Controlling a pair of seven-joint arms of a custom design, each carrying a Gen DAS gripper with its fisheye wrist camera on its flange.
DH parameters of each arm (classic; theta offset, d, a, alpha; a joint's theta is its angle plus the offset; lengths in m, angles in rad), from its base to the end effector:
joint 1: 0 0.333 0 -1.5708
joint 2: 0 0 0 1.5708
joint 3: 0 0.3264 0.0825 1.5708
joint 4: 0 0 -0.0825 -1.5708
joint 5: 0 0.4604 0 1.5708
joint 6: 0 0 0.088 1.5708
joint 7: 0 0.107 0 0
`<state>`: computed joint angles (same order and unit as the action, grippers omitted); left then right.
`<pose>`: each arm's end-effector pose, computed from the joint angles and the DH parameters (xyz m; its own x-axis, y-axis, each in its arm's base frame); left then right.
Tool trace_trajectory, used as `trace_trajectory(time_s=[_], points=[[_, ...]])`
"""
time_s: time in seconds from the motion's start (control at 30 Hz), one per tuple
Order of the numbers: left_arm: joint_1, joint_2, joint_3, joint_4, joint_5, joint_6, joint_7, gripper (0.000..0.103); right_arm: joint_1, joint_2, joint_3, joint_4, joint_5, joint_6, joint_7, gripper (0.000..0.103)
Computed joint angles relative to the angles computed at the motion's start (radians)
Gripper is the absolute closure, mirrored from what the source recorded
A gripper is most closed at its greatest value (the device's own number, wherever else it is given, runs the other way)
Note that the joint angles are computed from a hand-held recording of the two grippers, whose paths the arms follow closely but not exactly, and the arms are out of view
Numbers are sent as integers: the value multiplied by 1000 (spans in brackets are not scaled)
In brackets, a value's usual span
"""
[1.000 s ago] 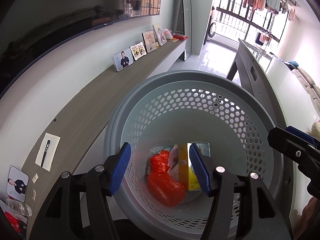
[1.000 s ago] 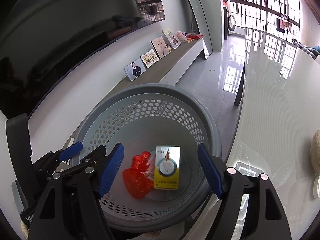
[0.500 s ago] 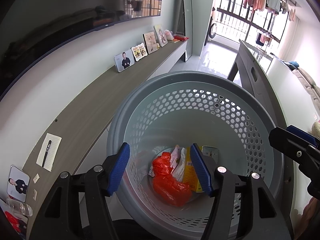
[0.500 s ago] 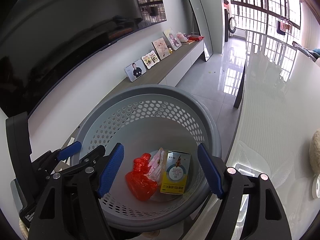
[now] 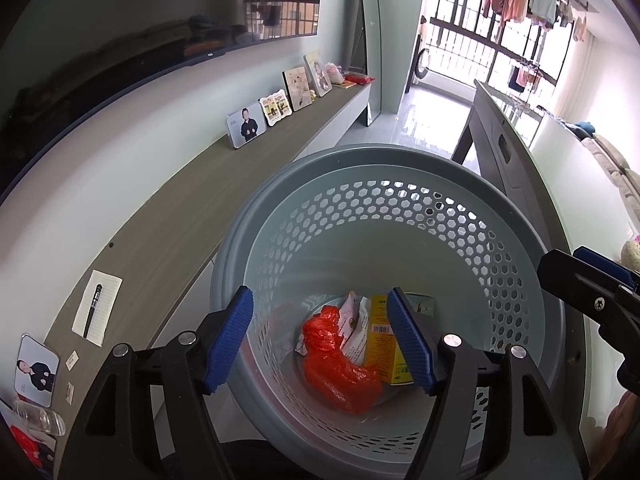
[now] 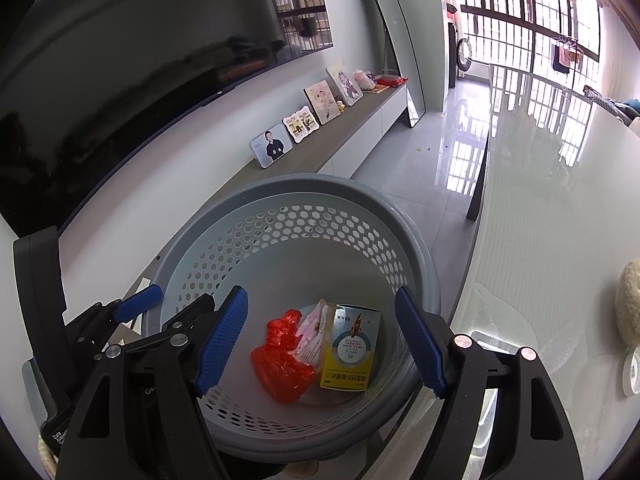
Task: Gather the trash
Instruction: 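Move both tools back over the table toward the plush toy and lid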
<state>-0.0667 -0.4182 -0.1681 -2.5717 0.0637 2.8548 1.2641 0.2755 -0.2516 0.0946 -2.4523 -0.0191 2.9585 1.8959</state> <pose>0.4946 -0.1227 0.4521 -0.0209 -0.9969 0.0764 -0.7670 -0.0330 -0.6408 0.5183 0.2036 0.4472 0.1371 -0.9737 -0.1822 -0.7490 0.0184 -0.6623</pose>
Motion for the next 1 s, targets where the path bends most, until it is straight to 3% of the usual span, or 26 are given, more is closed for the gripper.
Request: trace_trajectory(time_s=[0.33,0.8,1.0], points=[[-8,-17,1,-18,5,29,9,26,-30,-66,25,-60,-36,25,72,30],[17,-51,-37,-18,48,-4,-34,22,-79,-304,48,-231,-57,16,148,30],[-24,-85,-26,-28,34,-30,-24,22,-99,-416,44,-306,-53,-2,164,30]])
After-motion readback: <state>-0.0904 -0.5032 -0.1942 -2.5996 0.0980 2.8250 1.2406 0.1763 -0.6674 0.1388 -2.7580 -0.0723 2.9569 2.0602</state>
